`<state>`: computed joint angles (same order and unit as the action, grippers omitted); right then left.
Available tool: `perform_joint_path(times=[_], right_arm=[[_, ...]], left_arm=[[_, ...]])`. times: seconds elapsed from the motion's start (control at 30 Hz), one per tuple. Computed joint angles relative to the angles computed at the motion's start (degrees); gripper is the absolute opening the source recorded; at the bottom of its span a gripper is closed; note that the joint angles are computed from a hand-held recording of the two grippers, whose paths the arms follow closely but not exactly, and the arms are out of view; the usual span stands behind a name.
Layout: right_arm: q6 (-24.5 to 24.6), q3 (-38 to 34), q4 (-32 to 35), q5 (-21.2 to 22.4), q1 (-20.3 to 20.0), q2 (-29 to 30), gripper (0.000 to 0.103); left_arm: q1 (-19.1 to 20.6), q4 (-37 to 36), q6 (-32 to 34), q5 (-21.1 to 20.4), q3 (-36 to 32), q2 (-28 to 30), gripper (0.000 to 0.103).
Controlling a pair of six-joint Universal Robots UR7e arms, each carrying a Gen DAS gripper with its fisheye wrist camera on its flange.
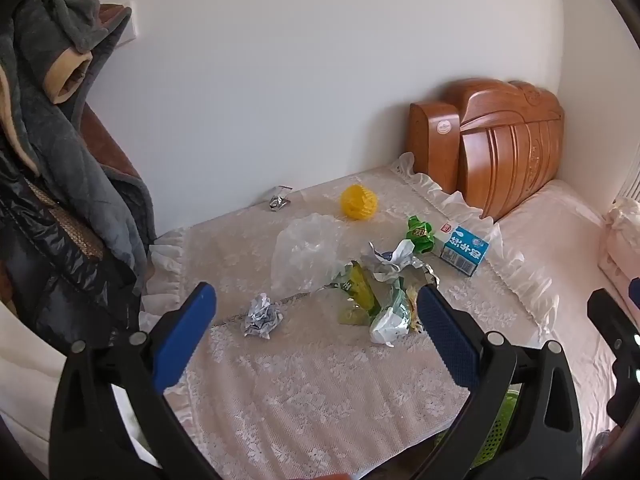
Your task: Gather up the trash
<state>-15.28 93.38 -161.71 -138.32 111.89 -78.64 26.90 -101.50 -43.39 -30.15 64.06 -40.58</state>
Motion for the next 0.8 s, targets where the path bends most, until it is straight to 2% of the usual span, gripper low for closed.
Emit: perform_joint_path(times=[0.13, 0.23, 0.47, 0.53, 0.8], right_arm=[[0.11, 0.09, -0.20, 0.27, -0.13, 0.18, 0.101], [0.27, 0.25, -0.23, 0.86, -0.31, 0.14, 0.101], [-0.63, 1.51, -0.74, 2.04, -1.36, -1.12, 0.101], [0.41, 0.26, -0.67, 0.47, -0.64, 0.97, 0.101], [1.02, -0.03, -0.04, 0.21, -0.46, 1.03, 0.101]], left_arm=[[0.15, 0.54, -1.16, -0.35, -0.28, -0.02, 0.096], [0.63, -1.91, 2.63, -0.93, -0.36, 0.04, 0.096], [0.55, -3.22, 2.90, -0.82, 0.97, -0.30, 0.096], [0.58, -3.16, 2.77, -0.99, 0.98, -0.26, 0.096], [0.81, -3.34, 2.77, -1.37, 0.97, -0.27, 0.096]])
